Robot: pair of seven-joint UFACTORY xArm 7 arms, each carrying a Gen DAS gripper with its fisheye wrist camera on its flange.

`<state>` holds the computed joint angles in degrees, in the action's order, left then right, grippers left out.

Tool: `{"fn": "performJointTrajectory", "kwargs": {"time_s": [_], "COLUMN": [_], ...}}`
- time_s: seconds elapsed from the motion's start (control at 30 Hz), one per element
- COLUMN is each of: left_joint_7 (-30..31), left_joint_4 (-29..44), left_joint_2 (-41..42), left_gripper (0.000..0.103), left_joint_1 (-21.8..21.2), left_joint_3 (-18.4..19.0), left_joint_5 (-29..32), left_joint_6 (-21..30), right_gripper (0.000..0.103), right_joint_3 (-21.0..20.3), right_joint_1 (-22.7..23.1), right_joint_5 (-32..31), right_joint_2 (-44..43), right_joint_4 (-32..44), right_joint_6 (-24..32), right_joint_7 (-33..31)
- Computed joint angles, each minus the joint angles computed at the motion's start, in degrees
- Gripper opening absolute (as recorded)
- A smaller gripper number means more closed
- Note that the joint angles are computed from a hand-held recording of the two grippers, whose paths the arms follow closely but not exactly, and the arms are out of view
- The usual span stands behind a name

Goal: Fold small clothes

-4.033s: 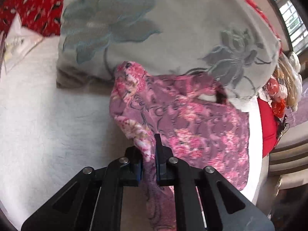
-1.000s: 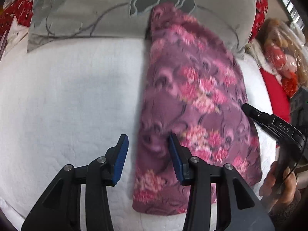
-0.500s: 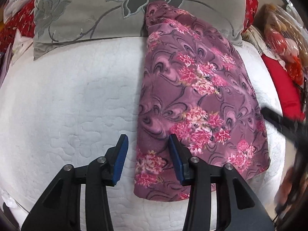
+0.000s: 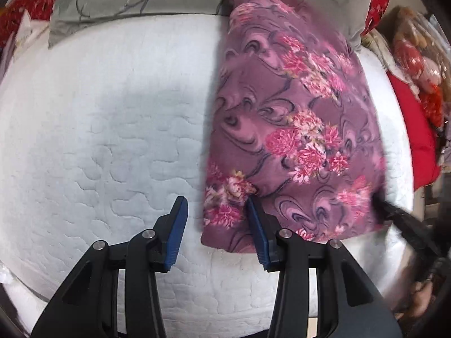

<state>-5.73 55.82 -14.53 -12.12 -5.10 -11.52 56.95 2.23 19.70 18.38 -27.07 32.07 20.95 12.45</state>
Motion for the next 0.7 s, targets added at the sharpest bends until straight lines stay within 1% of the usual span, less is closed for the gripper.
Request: {"fn": "performJointTrajectory", "kwargs": {"time_s": [0.03,0.1,0.13,0.2,0.23,0.3,0.33,0.37,0.4,0.47,0.5,0.53,0.57,0.6,0.63,0.67,0.7], "left_joint_7": [1.26,3.7,4.17,4.25,4.0,3.69,3.25,2.81,2.49,2.63,2.6,2.72,3.01,3.05,3.23,3.47,3.51], "left_joint_4": [0.2,0.96,2.3,6.08,9.28,14.19,17.29,20.45,23.82,26.45,27.28,28.61,29.82,31.0,32.05,32.59,33.18], "left_joint_2": [-0.19,-0.43,0.3,2.97,5.38,9.37,11.92,14.53,17.32,19.64,20.58,21.92,23.23,24.5,25.59,26.33,27.14], "left_gripper": [0.041,0.041,0.041,0.041,0.041,0.041,0.041,0.041,0.041,0.041,0.041,0.041,0.041,0.041,0.041,0.041,0.041], "left_joint_1": [-0.05,0.19,0.46,0.96,1.2,1.5,1.6,1.65,1.66,1.93,1.97,2.03,2.17,2.28,2.44,2.59,2.71], "left_joint_3": [0.65,1.81,2.09,2.33,2.29,1.77,1.4,1.04,0.7,0.4,0.23,0.08,-0.09,-0.22,-0.38,-0.57,-0.72], "left_joint_5": [-1.16,-3.23,-3.75,-4.76,-5.07,-4.86,-4.25,-3.53,-2.65,-1.68,-1.27,-1.17,-1.52,-1.8,-2.31,-2.96,-3.58], "left_joint_6": [-0.08,-1.47,-2.11,-2.56,-2.43,-2.27,-2.05,-1.62,-1.04,-0.77,-0.87,-0.72,-0.57,-0.29,-0.02,-0.09,-0.39], "right_gripper": [0.009,0.018,0.019,0.02,0.021,0.03,0.037,0.04,0.04,0.039,0.04,0.042,0.045,0.046,0.046,0.046,0.045], "right_joint_3": [-0.97,-0.88,-0.3,1.93,1.71,1.49,1.98,2.55,3.19,3.36,3.41,3.67,2.25,3.24,2.76,3.67,4.66], "right_joint_1": [0.8,0.24,-0.77,-4.17,-4.2,-4.58,-5.56,-6.5,-7.59,-8.52,-9.26,-10.43,-9.83,-11.48,-11.36,-12.43,-13.39], "right_joint_5": [0.76,0.87,0.06,-3.52,-3.86,-4.97,-6.45,-7.98,-9.71,-11.22,-12.2,-14.44,-16.32,-16.46,-14.21,-9.82,-5.73], "right_joint_2": [0.79,-0.36,-0.85,-0.52,0.42,3.57,5.87,9.15,12.39,17.31,19.22,21.14,22.96,25.49,28.04,30.21,33.1], "right_joint_4": [0.37,1.62,2.41,5.5,6.68,11.03,13.72,17.12,20.48,25.69,27.39,28.9,30.05,32.23,34.55,36.6,39.77], "right_joint_6": [1.69,2.67,3.07,1.01,-0.65,-2.54,-2.99,-3.15,-2.97,-2.98,-3.29,-3.32,-3.41,-2.54,-1.25,0.3,3.65], "right_joint_7": [-0.8,-0.44,0.29,2.81,2.68,2.47,2.82,3.35,4.36,5.81,7.48,10.65,13.3,14.58,13.46,9.94,6.18]}}
